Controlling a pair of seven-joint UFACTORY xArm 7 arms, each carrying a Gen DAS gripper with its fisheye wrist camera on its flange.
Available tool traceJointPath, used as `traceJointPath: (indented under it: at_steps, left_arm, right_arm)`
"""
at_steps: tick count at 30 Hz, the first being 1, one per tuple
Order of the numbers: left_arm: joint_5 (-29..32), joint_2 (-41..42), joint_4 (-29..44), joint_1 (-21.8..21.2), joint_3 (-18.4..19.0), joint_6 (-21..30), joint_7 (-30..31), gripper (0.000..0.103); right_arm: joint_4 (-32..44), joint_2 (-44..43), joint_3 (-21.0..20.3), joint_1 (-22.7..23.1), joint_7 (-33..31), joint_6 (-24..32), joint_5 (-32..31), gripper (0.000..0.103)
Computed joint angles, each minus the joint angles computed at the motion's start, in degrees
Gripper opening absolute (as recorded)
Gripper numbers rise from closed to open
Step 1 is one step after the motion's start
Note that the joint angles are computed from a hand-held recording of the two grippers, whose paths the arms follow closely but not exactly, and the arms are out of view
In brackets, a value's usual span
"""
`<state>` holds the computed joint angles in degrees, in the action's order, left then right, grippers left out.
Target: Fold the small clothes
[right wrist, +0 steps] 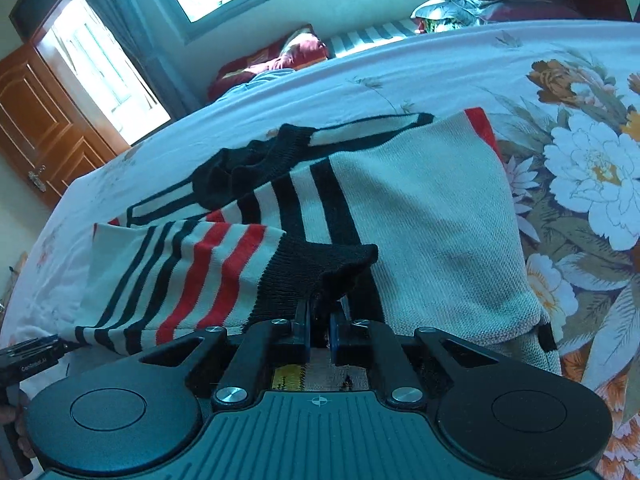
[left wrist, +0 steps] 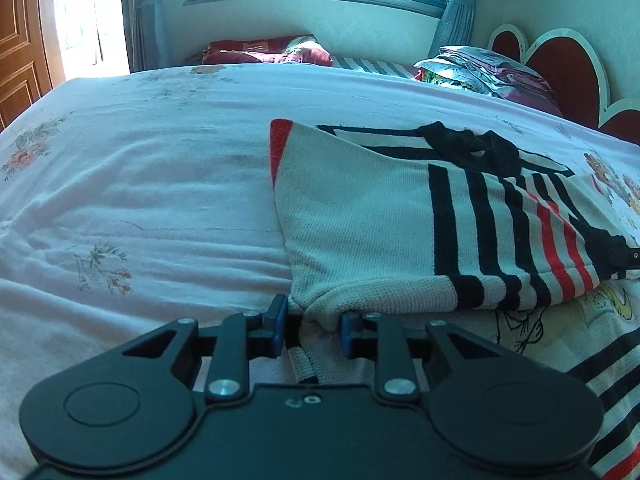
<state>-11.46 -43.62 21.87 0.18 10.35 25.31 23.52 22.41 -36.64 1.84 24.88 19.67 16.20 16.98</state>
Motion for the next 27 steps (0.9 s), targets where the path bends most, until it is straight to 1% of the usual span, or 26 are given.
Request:
traceJointPath:
  at_steps: [2,5,6,7,8,9,10,11,12,14,15,16,17,18,19,20,22,23,25,27]
  left_arm:
    - [0.06,-0.08,-0.10,0.18,-0.22,-0.02,-0.21,0.024]
    - [-0.13,-0.05,-0.08,-0.10,0.38,0.25,0.32,0.025]
    - [-0.09,-0.07,0.08,-0.25,0.65,0.80,0.83,0.025]
    - [0.23,-0.37,0.47,-0.24,1.03,2.21,1.72,0.029]
    - [0.20,-1.23,1.01,-0.16,1.78,4.47,2.57,0.035]
    - [-0.08,-3.21,1.22,0.25,2.73,6.83,3.36,0.038]
    - [-0.55,-5.91,0.93,0.82,3.50,8.14,4.04,0.041]
    - [-1.22,-9.39,0.27,1.38,3.85,8.42,4.36,0.041]
    - [-1.85,-11.30,0.00,1.46,3.68,8.43,4.19,0.041]
    - [-3.47,-11.92,0.43,-1.28,3.44,8.36,4.69,0.041]
    - [-3.89,-10.47,0.38,-2.89,2.49,6.65,5.03,0.042]
    - [-4.08,-8.00,0.42,-4.18,1.46,4.80,5.02,0.043]
    - [-4.25,-5.22,0.81,-5.08,0.93,4.01,4.73,0.046]
    - [-3.74,-0.84,2.27,-4.83,-0.25,5.03,3.27,0.046]
    - [-3.80,1.43,3.18,-5.21,-0.36,5.38,3.11,0.044]
    - [-4.76,1.70,3.67,-6.51,0.52,4.60,4.40,0.045]
    - [-6.70,4.42,6.02,-8.80,2.02,2.68,6.69,0.047]
    - [-7.42,7.00,7.71,-9.47,2.22,1.44,7.28,0.047]
    - [-9.71,13.73,11.93,-11.00,3.31,-1.05,8.75,0.047]
    - [-12.23,21.83,17.14,-11.19,3.96,-3.21,9.83,0.048]
  right_arm:
    - [-0.56,-0.38,0.55,-0.34,0.85,-0.14,0.01,0.008]
    - [-0.96,-2.39,1.92,-1.31,1.46,1.85,-1.78,0.008]
    - [-1.01,-2.58,2.18,-1.56,1.39,2.15,-2.40,0.008]
    - [-1.23,-3.16,2.64,-2.20,1.89,2.19,-2.92,0.008]
    - [-1.41,-4.27,4.56,-4.49,3.90,2.48,-4.22,0.009]
    - [-1.20,-5.86,7.85,-8.28,6.69,3.57,-6.97,0.017]
    - [-1.18,-7.61,10.44,-11.17,8.68,4.14,-9.84,0.022]
    - [-1.33,-9.07,11.04,-12.08,8.87,3.78,-11.99,0.022]
    - [-1.14,-9.36,9.96,-11.14,7.98,3.30,-12.87,0.022]
    - [-0.02,-7.09,7.57,-8.11,5.68,2.19,-13.16,0.022]
    - [0.97,-4.77,7.08,-6.93,4.88,2.08,-13.09,0.022]
    - [1.90,-2.85,7.77,-7.15,5.04,2.82,-13.55,0.022]
    - [3.60,-0.10,9.61,-8.59,6.08,5.49,-14.85,0.022]
    - [4.62,2.19,11.18,-9.95,6.01,7.54,-14.31,0.022]
    - [4.59,2.07,10.35,-9.22,7.39,7.19,-15.85,0.022]
    - [5.27,2.16,9.49,-8.65,6.56,8.09,-16.02,0.022]
    - [4.99,1.57,9.28,-9.51,5.18,5.06,-18.04,0.022]
    - [5.38,2.54,8.55,-9.98,4.24,3.94,-18.58,0.022]
    - [8.12,6.77,7.82,-11.66,3.57,3.47,-19.29,0.022]
    - [11.34,11.94,7.64,-14.12,2.40,3.24,-21.42,0.022]
